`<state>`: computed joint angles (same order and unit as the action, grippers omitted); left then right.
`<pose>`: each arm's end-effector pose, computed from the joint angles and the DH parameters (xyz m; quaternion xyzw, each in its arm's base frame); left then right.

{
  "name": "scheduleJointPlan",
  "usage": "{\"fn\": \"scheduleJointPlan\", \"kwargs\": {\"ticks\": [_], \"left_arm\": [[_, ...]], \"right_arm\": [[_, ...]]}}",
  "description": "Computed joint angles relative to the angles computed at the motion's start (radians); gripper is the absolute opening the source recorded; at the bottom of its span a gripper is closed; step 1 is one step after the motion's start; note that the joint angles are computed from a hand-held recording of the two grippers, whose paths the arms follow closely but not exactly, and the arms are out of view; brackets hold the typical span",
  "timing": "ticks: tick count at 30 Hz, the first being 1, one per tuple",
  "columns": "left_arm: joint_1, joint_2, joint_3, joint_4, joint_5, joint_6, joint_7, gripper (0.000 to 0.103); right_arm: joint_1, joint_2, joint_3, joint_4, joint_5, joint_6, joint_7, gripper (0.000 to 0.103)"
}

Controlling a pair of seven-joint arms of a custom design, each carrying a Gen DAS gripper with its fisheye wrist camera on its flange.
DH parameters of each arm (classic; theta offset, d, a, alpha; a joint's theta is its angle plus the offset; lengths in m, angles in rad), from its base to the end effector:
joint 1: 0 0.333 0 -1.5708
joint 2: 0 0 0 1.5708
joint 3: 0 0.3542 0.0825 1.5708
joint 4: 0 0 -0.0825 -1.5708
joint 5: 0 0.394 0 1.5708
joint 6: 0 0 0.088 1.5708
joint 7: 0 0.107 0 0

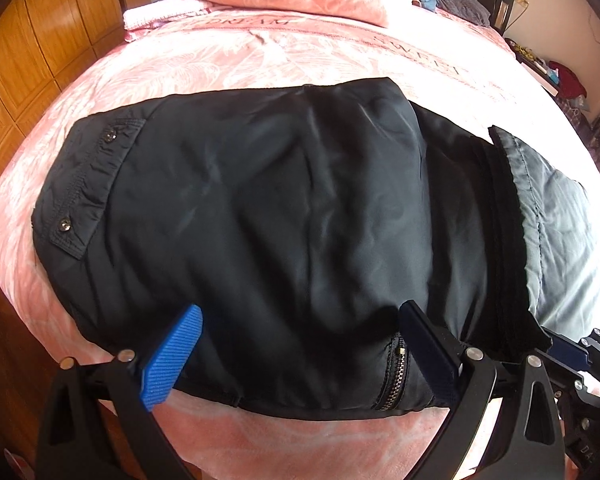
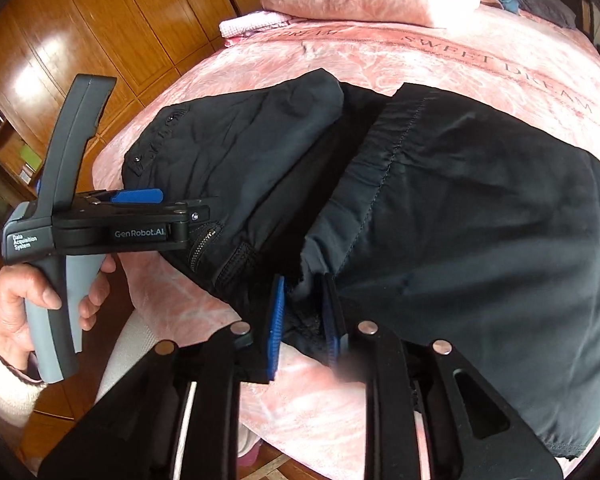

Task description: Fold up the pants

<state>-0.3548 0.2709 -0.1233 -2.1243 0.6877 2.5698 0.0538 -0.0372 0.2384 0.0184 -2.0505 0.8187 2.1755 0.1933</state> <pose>0.5336 -0.2852 0.3279 -0.8395 0.5011 -0.1253 0.1688 0.5985 0.0161 0.3535 -0.8841 0.3401 0.0798 0.3103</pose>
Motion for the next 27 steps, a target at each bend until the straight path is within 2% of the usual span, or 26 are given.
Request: {"fn": "scheduleJointPlan", "kwargs": {"ticks": [1,5,7,10,13,15,19,21,24,27], "left_arm": [[0.0,0.001,-0.001,0.002,-0.003,0.001,0.002,0.099],[-0.008,0.0,0.0,0.014,0.007,0.004,-0.006,0.099],[-0.016,-0.003,0.002,0.019,0.034,0.043,-0.028,0.099],[-0.028,0.016,-0.004,0.064,0.051,0.069,-0.01,0.099],[-0.039,0.061,-0.013,0.125,0.033,0.109,0.049,0.099],[-0.059,0.103,-0.014,0.186,0.01,0.069,0.11,0.099],[-0.116,0.194,-0.001,0.313,-0.014,-0.097,0.207,0.1],[-0.109,0.213,-0.004,0.32,-0.051,-0.083,0.232,0.1],[-0.08,0.215,-0.013,0.291,-0.14,-0.016,0.263,0.1],[-0.099,0.225,0.004,0.309,-0.156,-0.041,0.295,0.1]], "right_arm": [[-0.014,0.01,-0.004,0.023,0.004,-0.058,0.017,0.046],[-0.076,0.018,-0.029,0.08,0.061,-0.214,0.048,0.048],[-0.108,0.017,-0.045,0.103,0.104,-0.243,0.056,0.048],[-0.122,0.001,-0.066,0.103,0.128,-0.141,0.051,0.048],[-0.124,0.022,-0.076,0.119,0.096,-0.033,0.081,0.048],[-0.126,0.045,-0.075,0.13,0.061,0.019,0.115,0.048],[-0.142,0.098,-0.062,0.152,0.011,0.05,0.168,0.048],[-0.144,0.116,-0.053,0.15,-0.022,0.075,0.177,0.047],[-0.151,0.132,-0.038,0.151,-0.051,0.087,0.199,0.047],[-0.166,0.147,-0.029,0.173,-0.06,0.06,0.225,0.047]]}}
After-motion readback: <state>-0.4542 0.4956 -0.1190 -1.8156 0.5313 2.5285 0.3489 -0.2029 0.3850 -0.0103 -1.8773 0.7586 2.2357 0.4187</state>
